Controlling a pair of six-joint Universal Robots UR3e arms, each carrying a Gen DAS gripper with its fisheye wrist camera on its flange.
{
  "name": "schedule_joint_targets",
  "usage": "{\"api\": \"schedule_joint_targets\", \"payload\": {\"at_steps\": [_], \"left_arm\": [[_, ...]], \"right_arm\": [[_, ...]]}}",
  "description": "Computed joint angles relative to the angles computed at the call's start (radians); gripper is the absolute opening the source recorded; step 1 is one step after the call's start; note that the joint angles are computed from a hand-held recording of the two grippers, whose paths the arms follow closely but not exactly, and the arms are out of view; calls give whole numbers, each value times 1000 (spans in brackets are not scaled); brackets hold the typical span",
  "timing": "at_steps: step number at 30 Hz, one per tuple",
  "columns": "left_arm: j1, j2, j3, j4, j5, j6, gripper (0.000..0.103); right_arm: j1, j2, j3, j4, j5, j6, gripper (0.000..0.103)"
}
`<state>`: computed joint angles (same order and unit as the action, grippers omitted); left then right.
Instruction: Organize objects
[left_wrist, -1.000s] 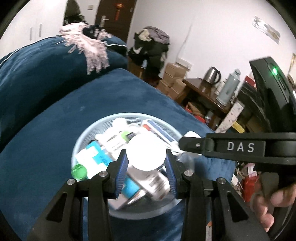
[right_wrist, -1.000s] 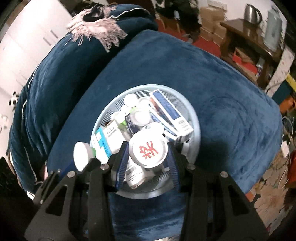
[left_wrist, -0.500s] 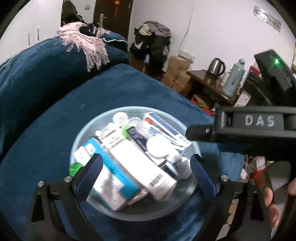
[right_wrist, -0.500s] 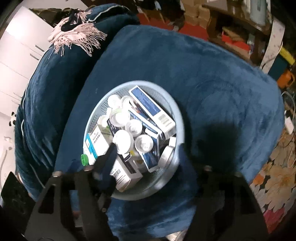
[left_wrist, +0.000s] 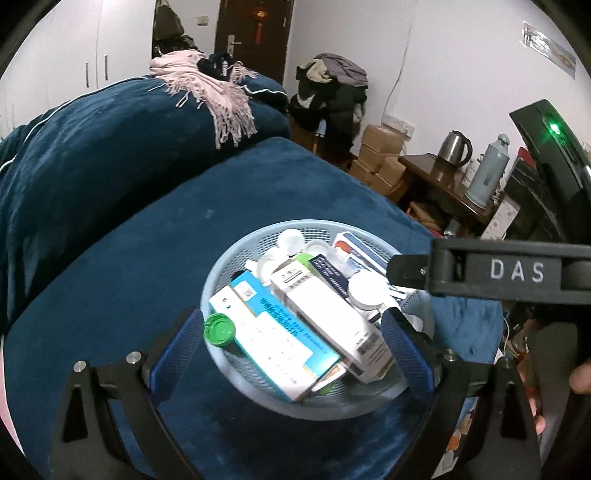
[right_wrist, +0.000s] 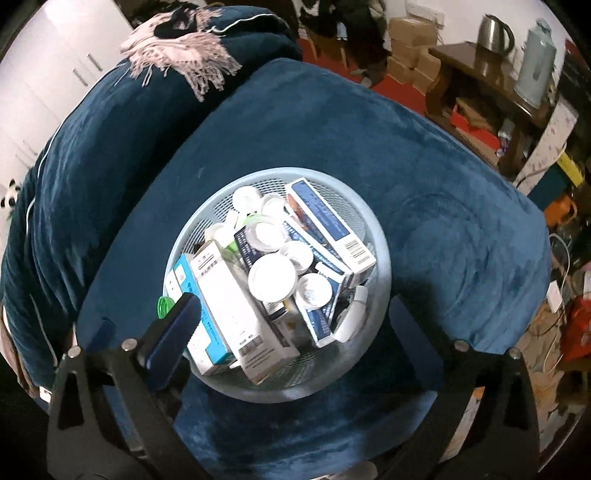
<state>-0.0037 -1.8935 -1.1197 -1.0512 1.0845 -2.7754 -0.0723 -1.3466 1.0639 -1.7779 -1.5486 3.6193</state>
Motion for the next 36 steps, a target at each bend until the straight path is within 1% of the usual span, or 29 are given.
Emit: {"api": "schedule_joint_targets", "payload": {"at_steps": [4,8,12,16,19,22,24,25,27,28,30,31,33,34,36], "left_arm": [[29,18,-39,28,-3,10,97],[75,47,-109,87,-8,12,97],[169,102,-221,170,-41,15,97],[298,153,-343,234,-66,51,97],[392,170,-400,258,-78,65,97],[494,179,-448,265,-88,82,97],[534,176,-485,295,-74,94,97],[552,161,-496,302,-53,103,97],[571,137,-524,331,-22,115,97],[580,133,-545,355,-11,119,97],[594,126,-623,470,31,102,97],[599,118,-642,493,42,103,97],[593,88,-631,479,74,106,97],[592,71,-629,468,88,108,97],[607,52,-631,435,67,135,97]], "right_arm": [[38,18,-36,15,-52,-3,103],[75,40,-70,14,-110,-8,103],[143,79,-114,-15,-181,-21,103],[244,153,-193,-35,-243,-53,103],[329,230,-283,-59,-263,-74,103],[428,328,-344,-149,-280,-71,103],[469,424,-448,-122,-273,-65,103],[491,483,-511,-108,-272,-70,103],[529,591,-644,-46,-288,-74,103],[537,623,-683,-21,-290,-72,103],[551,684,-732,1,-270,-56,103],[556,694,-727,-3,-264,-42,103],[561,686,-648,-63,-250,-15,103],[566,685,-618,-91,-258,-6,103],[580,673,-528,-165,-306,9,103]]}}
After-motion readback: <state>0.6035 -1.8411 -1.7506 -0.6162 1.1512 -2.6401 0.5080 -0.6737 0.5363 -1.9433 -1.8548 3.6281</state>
